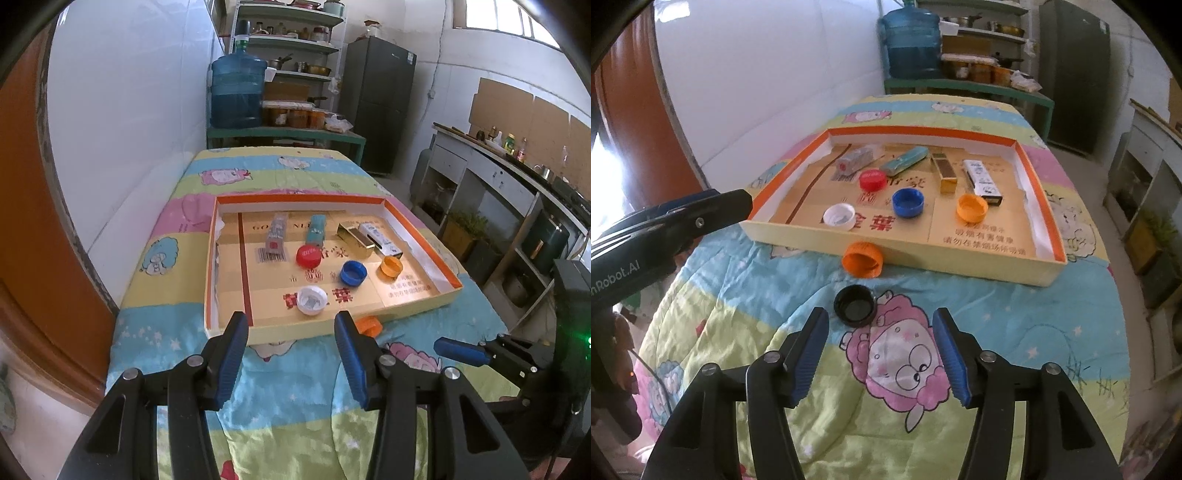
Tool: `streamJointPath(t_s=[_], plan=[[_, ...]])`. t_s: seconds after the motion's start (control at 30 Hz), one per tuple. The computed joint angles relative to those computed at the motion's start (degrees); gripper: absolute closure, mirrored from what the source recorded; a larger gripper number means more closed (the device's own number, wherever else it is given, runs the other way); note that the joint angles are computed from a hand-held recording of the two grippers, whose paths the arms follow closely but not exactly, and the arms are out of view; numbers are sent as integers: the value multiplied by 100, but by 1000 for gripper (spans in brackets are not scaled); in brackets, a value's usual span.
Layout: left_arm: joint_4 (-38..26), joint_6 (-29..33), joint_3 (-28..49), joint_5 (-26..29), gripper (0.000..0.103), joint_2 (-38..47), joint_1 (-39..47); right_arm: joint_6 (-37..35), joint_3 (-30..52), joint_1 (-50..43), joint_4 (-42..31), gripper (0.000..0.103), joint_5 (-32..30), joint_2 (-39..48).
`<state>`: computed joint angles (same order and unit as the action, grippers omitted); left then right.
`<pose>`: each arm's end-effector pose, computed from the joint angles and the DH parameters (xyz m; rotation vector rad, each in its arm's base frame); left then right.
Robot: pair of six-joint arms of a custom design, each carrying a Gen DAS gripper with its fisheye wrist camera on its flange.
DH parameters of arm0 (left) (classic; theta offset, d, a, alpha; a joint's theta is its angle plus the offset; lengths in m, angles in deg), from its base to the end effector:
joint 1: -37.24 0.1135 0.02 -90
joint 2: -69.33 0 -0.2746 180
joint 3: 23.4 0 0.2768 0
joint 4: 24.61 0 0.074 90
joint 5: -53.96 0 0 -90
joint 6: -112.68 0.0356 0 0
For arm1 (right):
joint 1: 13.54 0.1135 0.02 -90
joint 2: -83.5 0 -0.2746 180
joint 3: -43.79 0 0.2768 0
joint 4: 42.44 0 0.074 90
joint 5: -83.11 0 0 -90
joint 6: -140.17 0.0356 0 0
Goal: Organize rigid objects
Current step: 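Pull both tools back out of the tray toward the caps on the quilt, then grasp the black cap with the right tool while the left tool grasps the orange cap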
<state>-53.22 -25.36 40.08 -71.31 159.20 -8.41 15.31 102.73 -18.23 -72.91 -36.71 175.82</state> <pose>0.2429 -0.2191 0.1806 -0.2775 2.2868 -0.0288 0.3089 -0.0076 0.1414 -0.8033 2.3836 0.4318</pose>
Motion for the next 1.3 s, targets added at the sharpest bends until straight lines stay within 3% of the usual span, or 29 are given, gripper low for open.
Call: streamJointPath(t_s=[0.57, 0.6, 0.67, 1.03, 1.3], plan=[[376, 39, -231, 313, 55, 162, 7, 209, 9, 628, 746, 44, 426, 520], [375, 55, -223, 330, 55, 172, 12, 214, 33, 644, 762, 48, 413, 571], [391, 110, -166, 399, 55, 244, 34, 227, 50, 676, 829, 73, 477, 619], [831, 835, 670, 1156, 55, 1244, 57, 4, 196, -209, 510, 73, 186, 542], [286, 660, 1634, 1228, 55, 2108, 234, -126, 279, -810, 378, 73, -99, 592]])
